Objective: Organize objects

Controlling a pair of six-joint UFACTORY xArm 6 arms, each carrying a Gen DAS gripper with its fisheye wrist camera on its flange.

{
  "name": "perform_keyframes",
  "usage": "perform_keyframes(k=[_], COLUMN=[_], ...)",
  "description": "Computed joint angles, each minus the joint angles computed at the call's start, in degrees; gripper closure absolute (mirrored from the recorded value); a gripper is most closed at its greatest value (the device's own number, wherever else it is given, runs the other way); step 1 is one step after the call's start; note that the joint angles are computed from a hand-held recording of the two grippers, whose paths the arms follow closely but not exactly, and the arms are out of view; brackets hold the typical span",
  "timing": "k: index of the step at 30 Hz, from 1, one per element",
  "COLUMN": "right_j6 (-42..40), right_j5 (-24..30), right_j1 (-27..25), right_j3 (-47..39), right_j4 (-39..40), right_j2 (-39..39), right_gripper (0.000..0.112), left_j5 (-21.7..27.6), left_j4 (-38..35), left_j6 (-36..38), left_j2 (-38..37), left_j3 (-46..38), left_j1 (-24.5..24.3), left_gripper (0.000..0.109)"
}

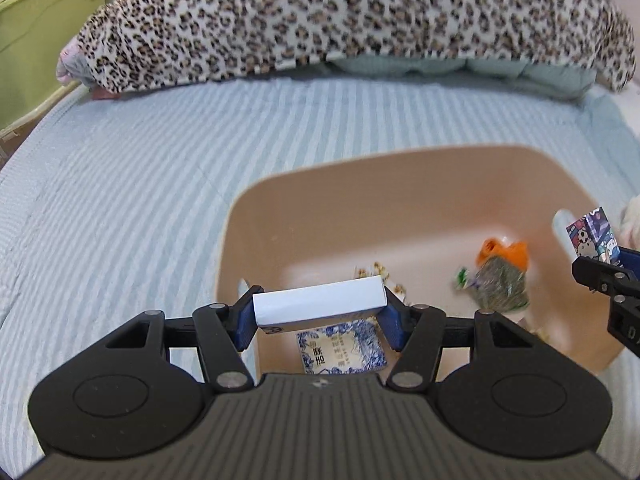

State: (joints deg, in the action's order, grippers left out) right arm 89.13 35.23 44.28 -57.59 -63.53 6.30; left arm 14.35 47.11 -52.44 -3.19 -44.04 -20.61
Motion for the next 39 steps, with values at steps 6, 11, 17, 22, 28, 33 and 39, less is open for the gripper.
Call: perform_keyframes(k=[6,11,17,22,28,33,39], right_j6=[-6.6,-4.1,-1.6,-1.5,1.3,3.3,5.5], right_j5=[-0.3,2.4,5.8,9.4,13.5,17.7,23.3], right_j1=[0.0,1.8,4.5,7.8,12.4,16.9,22.4], right_j3=[-2.1,-1.1,3.3,6.0,8.7,9.4,8.9], right_j4=[7.0,4.1,2.7,4.8,6.1,6.8,7.5], right_j2=[3.7,1.3,-6.2,-11.0,-15.6,-17.9,-19.8], right_gripper=[0.080,0.048,0.032,0.031,0.031,0.031,0.031], left_j5=[-0.2,-0.2,0.8,2.4,4.5,6.7,10.1], left_j4=[-5.9,-5.5,-6.7,-8.6,-15.0,-17.0,-19.8], left_j6=[5.3,4.4,5.3,6.2,10.9,12.2,14.1], left_j2=[1.7,-1.0,-7.6,-14.2,-22.7,-29.3,-37.8], left_j3=[0.3,2.1,5.8,9.2,14.2,18.1,23.0], left_j1=[-0.8,-1.6,-2.6,-3.9,-5.4,-7.0,-9.4], left_gripper=[0.045,0.029,0.022,0.017,0.016,0.016,0.016])
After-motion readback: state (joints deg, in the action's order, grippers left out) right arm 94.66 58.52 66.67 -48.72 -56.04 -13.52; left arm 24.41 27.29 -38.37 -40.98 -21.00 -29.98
